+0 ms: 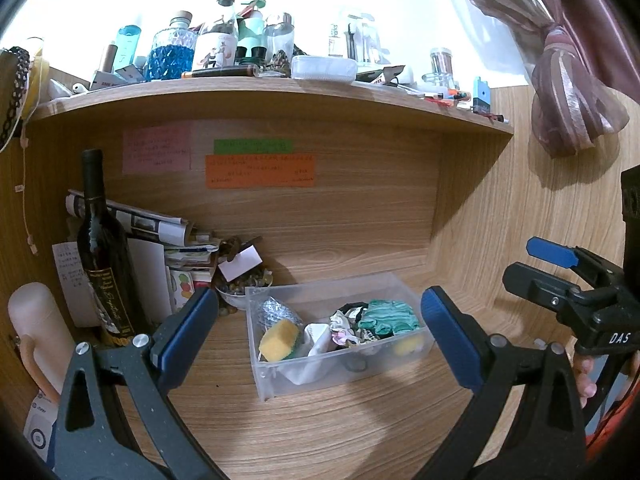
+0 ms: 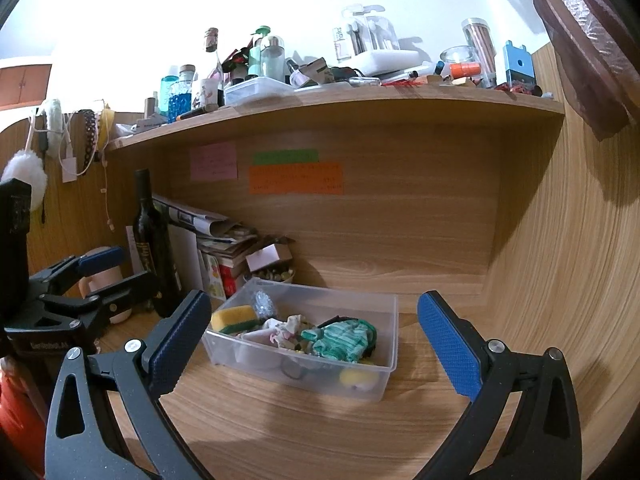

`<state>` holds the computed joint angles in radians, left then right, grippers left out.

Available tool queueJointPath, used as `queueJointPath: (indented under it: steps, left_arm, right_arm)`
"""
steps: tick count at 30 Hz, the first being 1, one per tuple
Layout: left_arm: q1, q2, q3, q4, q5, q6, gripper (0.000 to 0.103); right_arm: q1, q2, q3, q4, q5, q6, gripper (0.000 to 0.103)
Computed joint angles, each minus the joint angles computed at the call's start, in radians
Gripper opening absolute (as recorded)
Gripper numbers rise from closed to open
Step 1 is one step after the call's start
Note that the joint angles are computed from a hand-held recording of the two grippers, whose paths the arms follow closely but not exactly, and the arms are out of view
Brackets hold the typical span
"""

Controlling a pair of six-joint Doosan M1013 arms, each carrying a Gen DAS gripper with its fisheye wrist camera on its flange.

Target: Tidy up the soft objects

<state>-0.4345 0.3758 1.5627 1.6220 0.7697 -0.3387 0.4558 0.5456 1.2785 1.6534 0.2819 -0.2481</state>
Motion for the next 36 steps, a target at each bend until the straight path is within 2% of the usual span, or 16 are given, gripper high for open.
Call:
queueJointPath:
  steps: [25,36]
  left_arm:
    - [0.005,0.006,-0.007,0.006,-0.018,-0.002,0.103]
    - [0.013,0.001,0.001,0.017,-0.061,-0.015,0.103]
  right_arm:
    - [0.002,0.006,-0.006,-0.029,0.001,0.032,0.103]
    - [0.001,0.005,-0.004,-0.008,0.001,0.025,0.103]
